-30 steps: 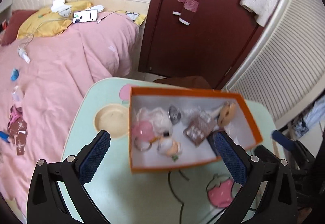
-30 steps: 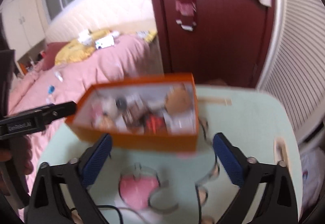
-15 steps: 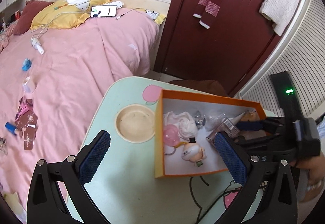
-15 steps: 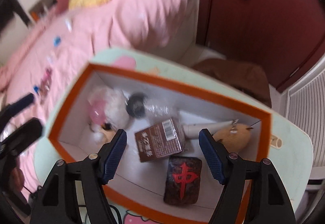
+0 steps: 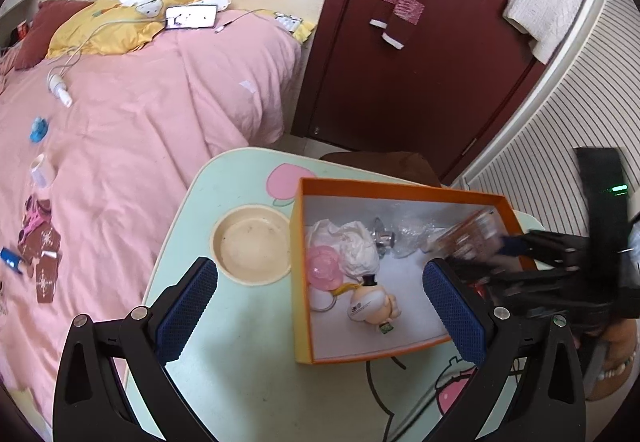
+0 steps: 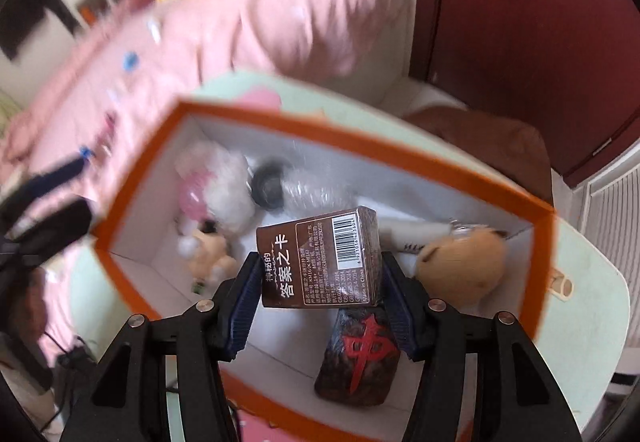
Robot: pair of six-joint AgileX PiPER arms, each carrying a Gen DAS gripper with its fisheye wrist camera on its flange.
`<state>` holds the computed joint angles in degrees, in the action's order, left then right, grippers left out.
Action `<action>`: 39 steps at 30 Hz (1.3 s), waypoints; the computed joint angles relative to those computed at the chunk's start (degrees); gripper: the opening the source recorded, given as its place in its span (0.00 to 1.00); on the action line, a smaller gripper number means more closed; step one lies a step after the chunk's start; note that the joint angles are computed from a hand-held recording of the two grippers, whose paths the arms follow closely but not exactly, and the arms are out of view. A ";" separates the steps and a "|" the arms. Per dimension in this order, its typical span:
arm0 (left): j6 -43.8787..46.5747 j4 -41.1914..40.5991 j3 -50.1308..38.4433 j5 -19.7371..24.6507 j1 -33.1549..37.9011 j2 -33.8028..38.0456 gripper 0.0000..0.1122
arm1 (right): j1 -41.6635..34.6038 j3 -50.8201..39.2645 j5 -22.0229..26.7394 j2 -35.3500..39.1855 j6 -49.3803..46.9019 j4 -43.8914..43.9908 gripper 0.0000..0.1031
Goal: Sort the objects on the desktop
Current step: 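Reach into the orange box and grasp the brown drink carton with the right gripper, then lift the carton out with the right gripper while the left gripper grasps the foil-wrapped ball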
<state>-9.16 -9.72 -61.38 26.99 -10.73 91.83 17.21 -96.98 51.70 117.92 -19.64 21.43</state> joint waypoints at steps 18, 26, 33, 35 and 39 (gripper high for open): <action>7.65 4.49 -27.69 13.47 -11.45 23.69 0.53 | -16.77 36.91 -12.49 -28.01 -17.19 25.24 0.56; 5.24 8.32 -30.79 16.57 -12.52 26.76 0.27 | -18.06 40.35 -11.94 -28.08 -23.37 31.76 0.56; 5.90 7.15 -22.74 8.14 -12.18 21.34 0.26 | -17.48 40.79 -12.79 -29.23 -21.68 30.56 0.56; 5.78 7.06 -19.89 6.00 -12.13 18.30 0.26 | -17.01 41.34 -13.32 -30.61 -20.66 29.49 0.56; 10.05 0.36 -13.25 3.80 -9.90 10.32 0.26 | -16.43 42.39 -13.63 -32.23 -21.32 30.15 0.56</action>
